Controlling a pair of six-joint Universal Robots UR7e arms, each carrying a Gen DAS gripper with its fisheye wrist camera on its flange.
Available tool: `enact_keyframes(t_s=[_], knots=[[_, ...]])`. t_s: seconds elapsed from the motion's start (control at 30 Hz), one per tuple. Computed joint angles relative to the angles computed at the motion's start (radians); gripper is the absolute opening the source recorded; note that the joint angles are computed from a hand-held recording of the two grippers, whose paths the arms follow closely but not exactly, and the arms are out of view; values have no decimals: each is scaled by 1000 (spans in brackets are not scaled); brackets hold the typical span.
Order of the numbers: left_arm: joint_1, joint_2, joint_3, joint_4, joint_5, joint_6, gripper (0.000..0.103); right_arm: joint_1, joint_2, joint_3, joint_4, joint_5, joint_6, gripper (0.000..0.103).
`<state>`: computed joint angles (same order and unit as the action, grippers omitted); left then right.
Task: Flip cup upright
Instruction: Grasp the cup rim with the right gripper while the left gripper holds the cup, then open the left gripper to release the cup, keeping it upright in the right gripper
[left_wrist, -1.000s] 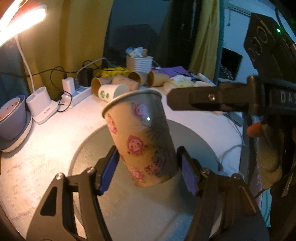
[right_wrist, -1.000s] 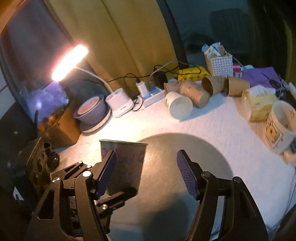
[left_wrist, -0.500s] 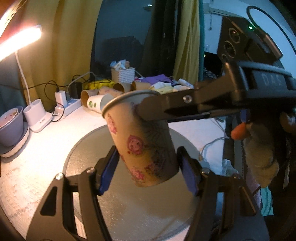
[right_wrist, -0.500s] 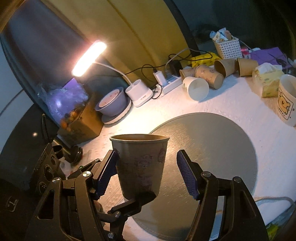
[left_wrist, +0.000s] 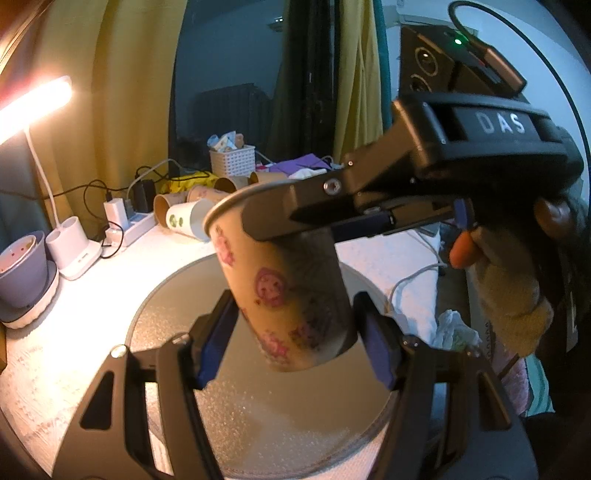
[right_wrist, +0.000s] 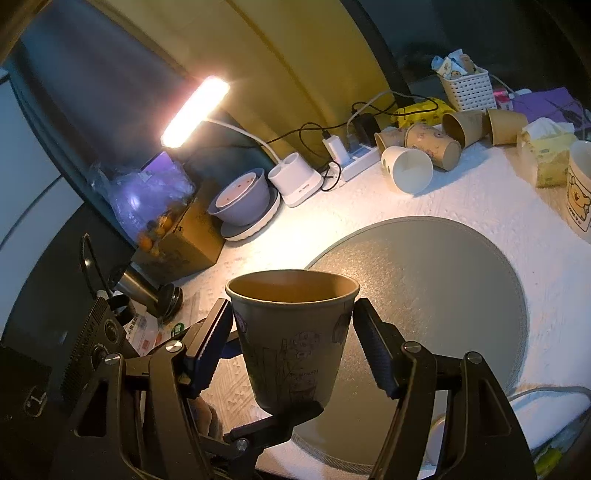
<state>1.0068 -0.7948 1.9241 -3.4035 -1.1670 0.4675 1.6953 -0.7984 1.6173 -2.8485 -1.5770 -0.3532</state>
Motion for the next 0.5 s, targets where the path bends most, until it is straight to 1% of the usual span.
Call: enact_keyframes(t_s=[0.13,0.27,0.33,0.43,0.5], knots=[[-2,3,0,6,13,-6,66,-5,2,-2,8,5,-17,70],[4,5,-13,41,18,-35,67,-8,8,-10,18,0,-25,69],[12,6,-27,80,18,-67,68,-6,15,-17,22,-11,-30,69],[30,4,-42,127,5,-111,75,-3,25,-29,17,-18,-35,69],[39,1,-46,137,-1,-126,75,1,34,-36,5,-34,-40,69]])
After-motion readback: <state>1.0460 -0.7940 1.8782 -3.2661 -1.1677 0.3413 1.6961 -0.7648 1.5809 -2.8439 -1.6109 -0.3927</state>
